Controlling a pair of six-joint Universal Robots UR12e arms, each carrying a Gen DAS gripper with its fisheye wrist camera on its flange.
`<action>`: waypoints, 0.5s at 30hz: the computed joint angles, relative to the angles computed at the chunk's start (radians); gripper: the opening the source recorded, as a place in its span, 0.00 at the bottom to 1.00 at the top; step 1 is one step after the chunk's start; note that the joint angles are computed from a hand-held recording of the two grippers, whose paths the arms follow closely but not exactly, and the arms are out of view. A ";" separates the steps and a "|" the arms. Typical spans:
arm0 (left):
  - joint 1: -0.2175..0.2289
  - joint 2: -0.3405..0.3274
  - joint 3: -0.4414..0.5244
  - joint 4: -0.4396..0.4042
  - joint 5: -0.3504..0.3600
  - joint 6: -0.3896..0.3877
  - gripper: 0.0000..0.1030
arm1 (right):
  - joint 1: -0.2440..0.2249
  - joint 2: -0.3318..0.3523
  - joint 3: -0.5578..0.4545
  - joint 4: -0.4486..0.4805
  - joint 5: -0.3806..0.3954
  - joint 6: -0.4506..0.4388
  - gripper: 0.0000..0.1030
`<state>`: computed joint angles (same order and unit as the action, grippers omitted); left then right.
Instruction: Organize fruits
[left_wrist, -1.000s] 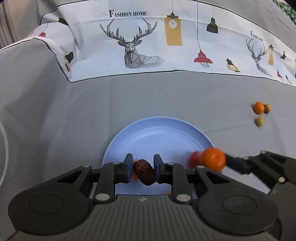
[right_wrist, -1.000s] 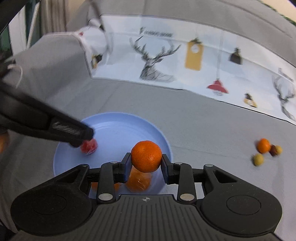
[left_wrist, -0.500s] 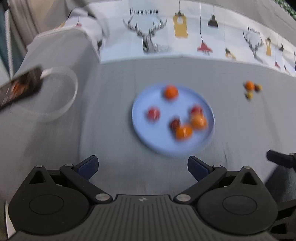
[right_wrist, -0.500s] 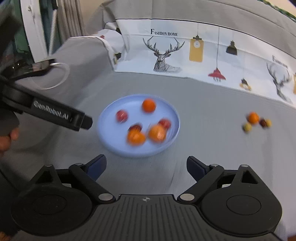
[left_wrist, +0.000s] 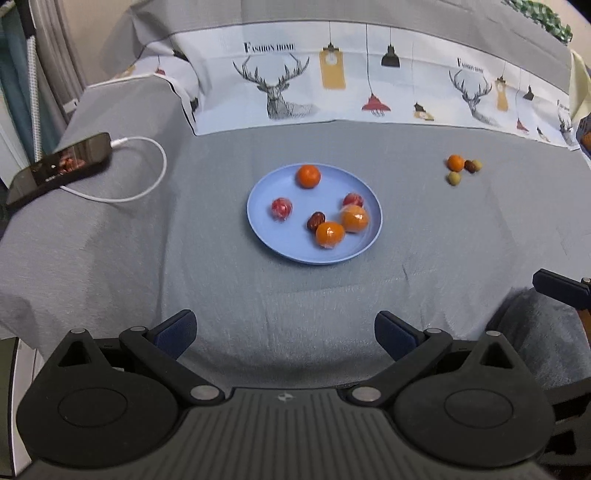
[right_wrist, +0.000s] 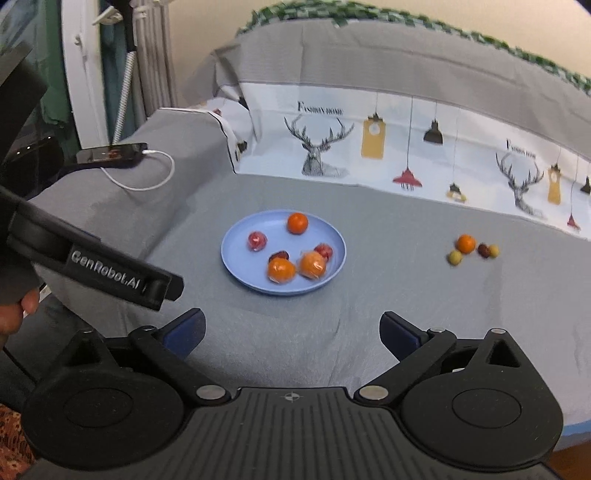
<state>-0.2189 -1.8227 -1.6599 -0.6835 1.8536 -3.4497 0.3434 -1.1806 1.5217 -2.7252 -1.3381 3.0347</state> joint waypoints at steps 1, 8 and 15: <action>-0.002 0.003 -0.002 0.003 0.004 -0.002 0.99 | 0.000 -0.004 0.006 -0.010 0.003 -0.005 0.98; -0.012 0.022 -0.016 0.030 0.025 -0.016 0.99 | -0.001 -0.022 0.026 -0.049 0.014 -0.021 0.99; -0.021 0.034 -0.027 0.053 0.034 -0.007 0.99 | -0.005 -0.037 0.046 -0.081 0.019 -0.019 0.99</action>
<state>-0.2400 -1.7883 -1.6873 -0.6309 1.8880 -3.4564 0.3385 -1.2173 1.5674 -2.8057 -1.3189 3.0156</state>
